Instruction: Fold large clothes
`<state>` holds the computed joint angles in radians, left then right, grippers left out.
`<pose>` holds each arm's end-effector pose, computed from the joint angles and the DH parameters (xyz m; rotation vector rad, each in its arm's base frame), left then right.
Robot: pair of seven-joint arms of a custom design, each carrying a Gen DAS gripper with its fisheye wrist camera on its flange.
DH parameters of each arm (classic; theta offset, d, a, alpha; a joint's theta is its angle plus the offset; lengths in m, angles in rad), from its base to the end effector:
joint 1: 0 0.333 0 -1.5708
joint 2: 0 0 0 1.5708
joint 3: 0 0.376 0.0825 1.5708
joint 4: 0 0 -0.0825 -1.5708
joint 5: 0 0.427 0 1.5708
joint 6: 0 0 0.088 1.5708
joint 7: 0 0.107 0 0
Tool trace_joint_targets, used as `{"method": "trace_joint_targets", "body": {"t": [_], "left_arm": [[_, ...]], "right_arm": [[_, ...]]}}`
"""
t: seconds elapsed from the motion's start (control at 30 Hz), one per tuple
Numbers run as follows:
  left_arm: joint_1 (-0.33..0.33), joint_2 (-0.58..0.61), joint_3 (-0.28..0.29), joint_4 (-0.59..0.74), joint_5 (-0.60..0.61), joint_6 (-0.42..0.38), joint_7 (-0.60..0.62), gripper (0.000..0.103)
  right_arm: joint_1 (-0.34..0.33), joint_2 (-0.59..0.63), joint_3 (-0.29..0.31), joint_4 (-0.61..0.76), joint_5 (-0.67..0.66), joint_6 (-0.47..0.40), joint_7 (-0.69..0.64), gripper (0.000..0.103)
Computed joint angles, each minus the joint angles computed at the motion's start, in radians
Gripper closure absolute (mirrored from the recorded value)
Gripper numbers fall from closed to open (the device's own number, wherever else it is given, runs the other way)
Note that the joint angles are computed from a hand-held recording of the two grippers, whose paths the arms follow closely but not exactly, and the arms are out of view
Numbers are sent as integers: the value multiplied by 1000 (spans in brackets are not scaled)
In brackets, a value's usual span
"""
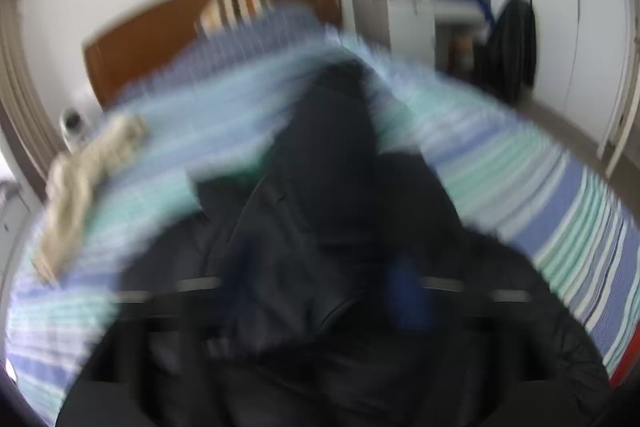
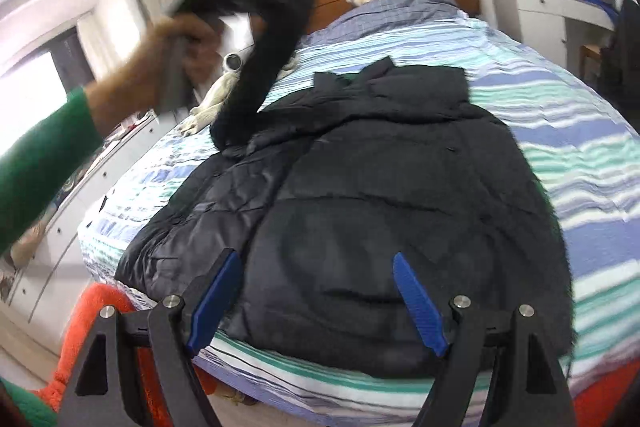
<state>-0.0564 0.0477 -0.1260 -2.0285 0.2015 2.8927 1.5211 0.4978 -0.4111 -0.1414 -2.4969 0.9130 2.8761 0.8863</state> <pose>0.6388 -0.1283 0.5602 -1.4464 1.9696 -0.7295 0.4546 0.1148 0.5356 -1.7487 1.3865 -0.2453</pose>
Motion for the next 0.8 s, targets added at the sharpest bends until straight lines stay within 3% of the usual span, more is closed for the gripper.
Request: {"method": "trace_joint_targets", "body": {"t": [0.03, 0.1, 0.2, 0.27, 0.33, 0.43, 0.5, 0.57, 0.63, 0.67, 0.8], "left_arm": [[-27, 8, 11, -26, 32, -29, -49, 14], [-22, 5, -21, -65, -9, -95, -1, 17], [-15, -86, -18, -190, -135, -79, 151, 18], [-23, -174, 22, -258, -307, -84, 313, 15], [-19, -235, 56, -287, -375, -108, 368, 12], [53, -296, 52, -330, -308, -79, 283, 11], [126, -343, 40, -368, -227, -58, 192, 11], [168, -392, 61, -408, -197, -51, 147, 11], [183, -448, 100, -448, -208, -54, 136, 10], [192, -470, 114, -468, -210, -54, 135, 9], [279, -508, 96, -511, -147, -40, 83, 7]], "right_arm": [[-14, -7, 5, -8, -10, -2, 16, 22], [-36, -27, 5, -25, -24, -1, 49, 22], [-47, -52, -11, -38, -34, 16, 74, 22], [-36, -44, -40, -19, -36, 11, 68, 22], [-1, 3, -95, 52, 9, -24, 24, 22], [41, 137, -181, 223, 166, -155, -86, 22], [18, 258, -215, 352, 258, -291, -85, 22], [3, 392, -228, 483, 333, -333, -73, 22], [-14, 514, -203, 598, 248, -261, 25, 22], [-24, 592, -198, 675, 177, -268, 105, 22], [-73, 793, -189, 894, 6, -429, 363, 24]]}}
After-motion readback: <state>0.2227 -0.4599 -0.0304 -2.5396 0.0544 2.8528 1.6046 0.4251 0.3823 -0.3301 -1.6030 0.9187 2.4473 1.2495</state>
